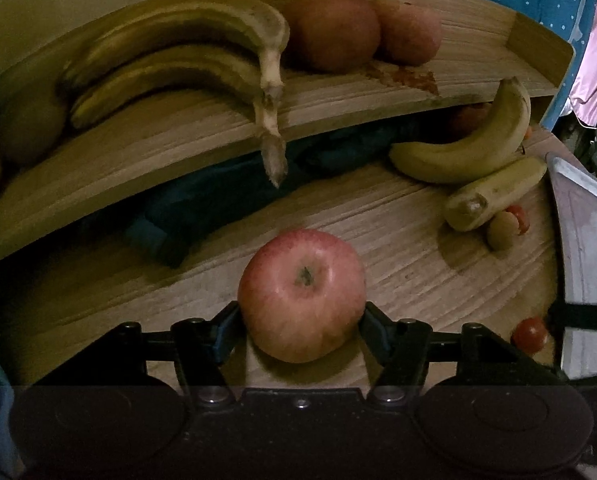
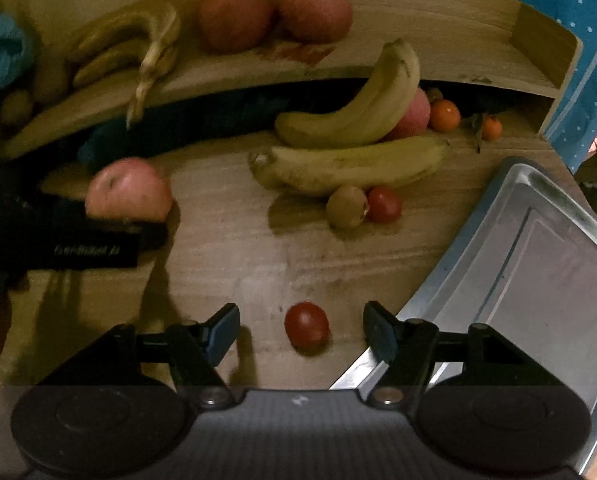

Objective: Organize fruits
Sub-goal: 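Close the left gripper on the red apple while the right gripper grasps the cherry tomato, then carry the apple in the left gripper and the tomato in the right gripper to the metal tray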

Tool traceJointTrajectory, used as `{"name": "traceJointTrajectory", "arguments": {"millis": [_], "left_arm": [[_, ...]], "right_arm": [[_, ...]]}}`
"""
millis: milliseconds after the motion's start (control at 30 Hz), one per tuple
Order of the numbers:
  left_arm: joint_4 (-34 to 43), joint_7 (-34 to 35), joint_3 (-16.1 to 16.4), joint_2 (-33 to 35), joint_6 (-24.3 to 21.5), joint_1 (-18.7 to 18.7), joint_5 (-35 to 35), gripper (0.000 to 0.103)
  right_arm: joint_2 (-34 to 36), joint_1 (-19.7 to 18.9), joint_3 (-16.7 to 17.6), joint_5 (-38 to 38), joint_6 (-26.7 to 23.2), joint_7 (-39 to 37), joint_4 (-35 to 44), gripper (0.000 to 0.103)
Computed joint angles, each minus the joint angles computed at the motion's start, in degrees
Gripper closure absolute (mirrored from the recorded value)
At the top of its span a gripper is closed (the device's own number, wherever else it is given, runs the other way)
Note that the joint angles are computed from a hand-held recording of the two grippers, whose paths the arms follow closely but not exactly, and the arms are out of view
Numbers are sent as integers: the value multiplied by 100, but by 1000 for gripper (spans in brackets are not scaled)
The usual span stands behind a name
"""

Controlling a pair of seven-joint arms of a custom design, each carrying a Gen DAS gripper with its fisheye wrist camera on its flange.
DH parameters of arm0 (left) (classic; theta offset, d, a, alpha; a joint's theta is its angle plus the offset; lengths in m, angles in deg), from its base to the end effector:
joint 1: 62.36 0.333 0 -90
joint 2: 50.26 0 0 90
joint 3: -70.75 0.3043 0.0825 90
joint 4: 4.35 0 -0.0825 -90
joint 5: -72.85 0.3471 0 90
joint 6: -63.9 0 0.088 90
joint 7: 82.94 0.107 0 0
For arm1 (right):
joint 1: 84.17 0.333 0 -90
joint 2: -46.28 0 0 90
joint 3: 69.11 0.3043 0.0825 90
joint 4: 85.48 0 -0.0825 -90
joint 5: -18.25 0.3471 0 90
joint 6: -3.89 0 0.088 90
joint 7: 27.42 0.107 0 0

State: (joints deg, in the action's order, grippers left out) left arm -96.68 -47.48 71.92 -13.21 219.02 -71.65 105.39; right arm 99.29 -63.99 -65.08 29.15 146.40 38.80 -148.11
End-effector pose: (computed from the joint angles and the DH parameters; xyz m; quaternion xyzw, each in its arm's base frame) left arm 0.6821 -0.1188 0.3072 -0.7841 0.5555 -0.1650 0.2221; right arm 0.7092 0.2952 0.3195 -0.8719 0.4203 -0.0937 0.2331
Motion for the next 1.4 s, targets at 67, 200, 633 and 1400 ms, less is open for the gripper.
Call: {"name": "traceJointTrajectory", "arguments": {"millis": [67, 200, 633, 1400], "left_arm": [[63, 5, 42, 40, -13, -33, 57, 37], [149, 34, 100, 111, 22, -70, 176, 37], [-265, 224, 105, -63, 538, -47, 396, 38], [-156, 729, 95, -60, 1004, -311, 236, 40]], "right_arm": [[-14, -1, -5, -5, -84, 5, -15, 38], [-93, 16, -24, -5, -26, 64, -176, 51], [-245, 3, 113, 190, 577, 52, -599, 76], [-1158, -405, 460, 993, 1876, -218, -2047, 78]]}}
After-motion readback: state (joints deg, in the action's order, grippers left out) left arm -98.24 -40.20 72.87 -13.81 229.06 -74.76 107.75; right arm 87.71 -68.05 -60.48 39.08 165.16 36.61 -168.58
